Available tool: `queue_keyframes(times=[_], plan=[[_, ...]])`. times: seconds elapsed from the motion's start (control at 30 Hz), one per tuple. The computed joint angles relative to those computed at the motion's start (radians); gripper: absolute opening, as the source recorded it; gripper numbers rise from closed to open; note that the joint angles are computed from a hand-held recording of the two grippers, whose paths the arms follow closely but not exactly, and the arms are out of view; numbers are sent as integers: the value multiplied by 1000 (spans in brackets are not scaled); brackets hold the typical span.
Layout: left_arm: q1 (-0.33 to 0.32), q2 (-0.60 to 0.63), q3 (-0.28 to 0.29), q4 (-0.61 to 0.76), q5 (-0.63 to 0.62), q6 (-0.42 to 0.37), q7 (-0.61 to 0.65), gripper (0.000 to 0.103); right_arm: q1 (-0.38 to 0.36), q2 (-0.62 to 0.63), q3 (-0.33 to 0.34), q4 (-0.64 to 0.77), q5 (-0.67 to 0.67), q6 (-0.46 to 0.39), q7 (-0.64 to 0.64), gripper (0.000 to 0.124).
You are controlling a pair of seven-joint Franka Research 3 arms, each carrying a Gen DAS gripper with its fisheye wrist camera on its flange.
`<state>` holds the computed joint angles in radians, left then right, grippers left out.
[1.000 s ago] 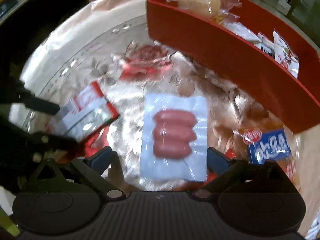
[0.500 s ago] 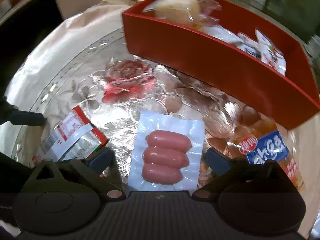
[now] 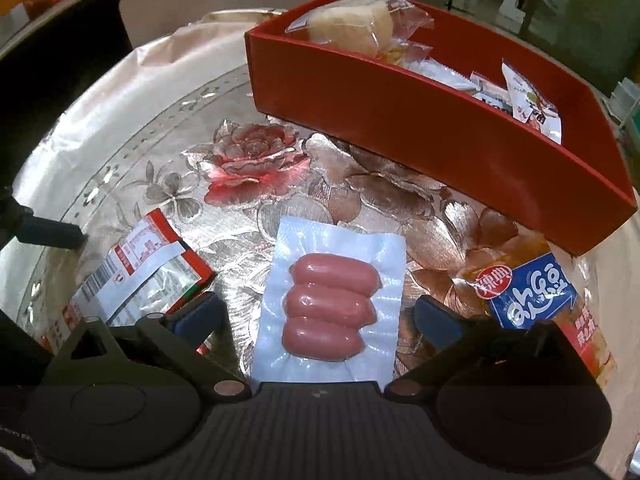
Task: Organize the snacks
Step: 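Grasp the red-white packet with the left tool while the right tool approaches the sausage pack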
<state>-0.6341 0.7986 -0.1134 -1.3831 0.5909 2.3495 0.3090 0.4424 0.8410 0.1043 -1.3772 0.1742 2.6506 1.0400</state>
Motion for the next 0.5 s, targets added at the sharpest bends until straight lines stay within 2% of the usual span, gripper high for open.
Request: queue_keyframes(times=[0.03,0.07,0.1,0.13,0.17,0.2,0.27,0.33,0.5], plan=[[-1,-4,3,-5,0,2,-11,96,0,-3,-1,-2,-1,-4,-2,103],[-4,-10,5,-11,2,0,-22,89,3,-2,-4,2,-3,-9,4,102],[-6,-17,9,-14,5,-5,-34,73,7,-4,-8,0,-6,-10,9,101],[-9,-28,13,-26,12,-2,-50,65,10,-6,-10,-1,-10,-11,10,99],[-5,-35,9,-32,12,0,-54,52,10,-8,-9,0,-10,-17,12,95],[-1,-45,8,-45,12,11,-68,49,8,-10,-5,4,-6,-26,16,92],[7,-57,5,-65,13,28,-87,48,7,-18,-7,3,-1,-34,30,75],[12,-62,-1,-70,6,21,-95,46,-9,-22,6,7,20,-57,37,75],[6,-93,11,-106,39,56,-150,45,-16,-56,9,-52,36,-32,54,75]])
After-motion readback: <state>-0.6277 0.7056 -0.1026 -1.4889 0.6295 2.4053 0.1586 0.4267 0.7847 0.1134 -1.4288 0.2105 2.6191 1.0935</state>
